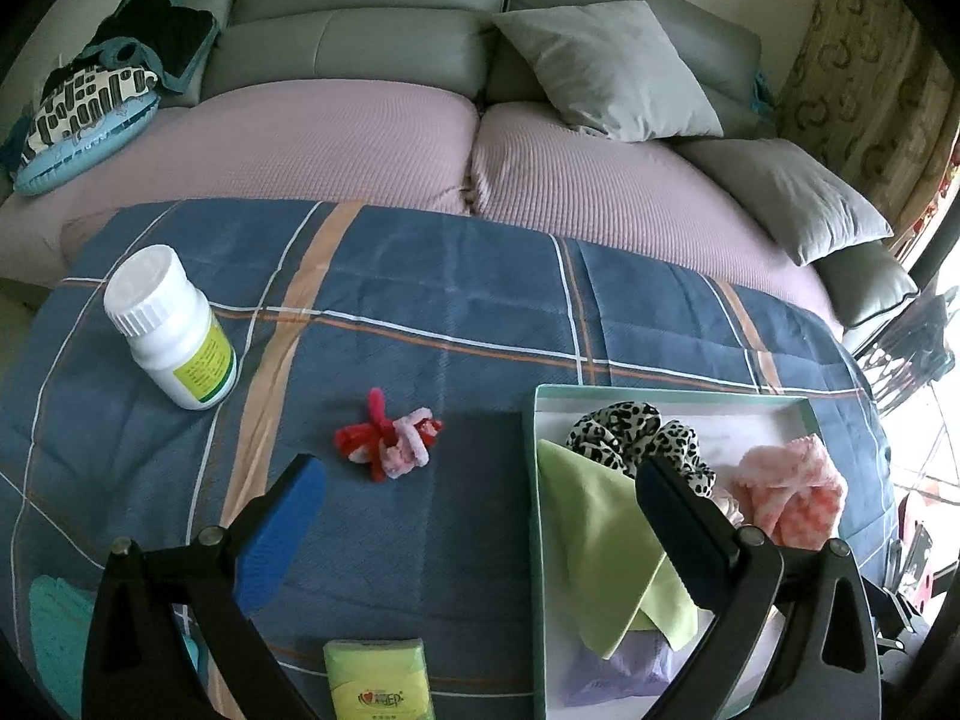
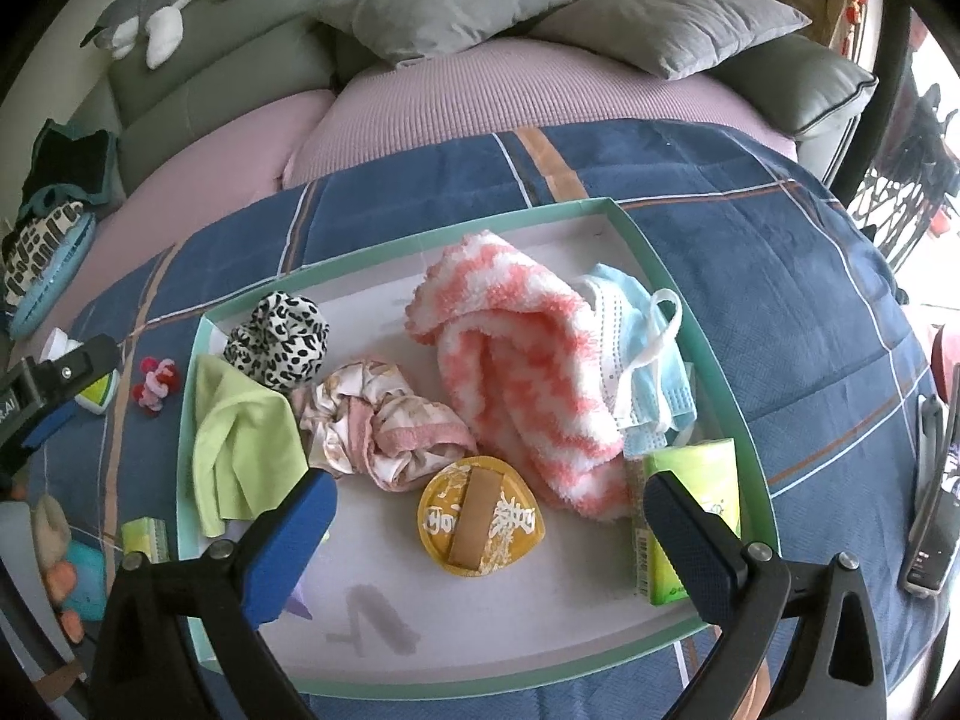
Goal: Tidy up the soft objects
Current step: 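Move the left gripper toward the green tissue pack on the bedspread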
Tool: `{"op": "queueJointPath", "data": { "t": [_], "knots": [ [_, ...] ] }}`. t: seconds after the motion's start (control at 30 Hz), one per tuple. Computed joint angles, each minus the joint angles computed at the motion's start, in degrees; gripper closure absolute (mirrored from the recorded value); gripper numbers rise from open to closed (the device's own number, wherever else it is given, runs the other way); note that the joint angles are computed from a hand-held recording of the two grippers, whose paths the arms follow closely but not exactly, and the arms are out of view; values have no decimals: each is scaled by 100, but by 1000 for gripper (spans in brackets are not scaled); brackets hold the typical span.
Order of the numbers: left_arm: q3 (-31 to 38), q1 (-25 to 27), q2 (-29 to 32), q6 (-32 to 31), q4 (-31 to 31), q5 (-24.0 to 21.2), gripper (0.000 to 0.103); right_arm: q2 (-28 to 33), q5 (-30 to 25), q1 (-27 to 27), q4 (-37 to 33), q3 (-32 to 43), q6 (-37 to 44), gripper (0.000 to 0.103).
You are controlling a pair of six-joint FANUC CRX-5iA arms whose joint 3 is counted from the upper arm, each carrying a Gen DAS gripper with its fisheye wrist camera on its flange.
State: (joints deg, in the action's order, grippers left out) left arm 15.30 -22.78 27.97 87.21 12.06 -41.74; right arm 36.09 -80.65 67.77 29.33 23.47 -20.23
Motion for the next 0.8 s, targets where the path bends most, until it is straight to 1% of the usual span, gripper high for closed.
{"op": "queueJointPath", "data": {
  "t": [0.17, 0.4, 0.5, 0.63, 0.73, 0.8],
  "knots": [
    [-156, 62, -74, -217, 247, 2, 0, -46, 84, 3, 58, -48, -90, 0],
    [-337, 136, -216, -151, 196, 33, 0, 127, 144, -9, 151, 229, 193, 0],
    [-401, 169, -266, -135, 163, -3, 0, 183, 251, -24, 180, 313, 302, 0],
    [-461, 179, -316, -162, 59, -146, 0, 292, 386, -55, 121, 483, 526, 0],
    [-454, 172, -320, -227, 3, -334, 0, 359, 456, -87, 28, 602, 675, 0],
    [-347, 153, -300, -111, -181, -531, 0, 372, 523, -98, -26, 638, 737, 0]
  ]
}}
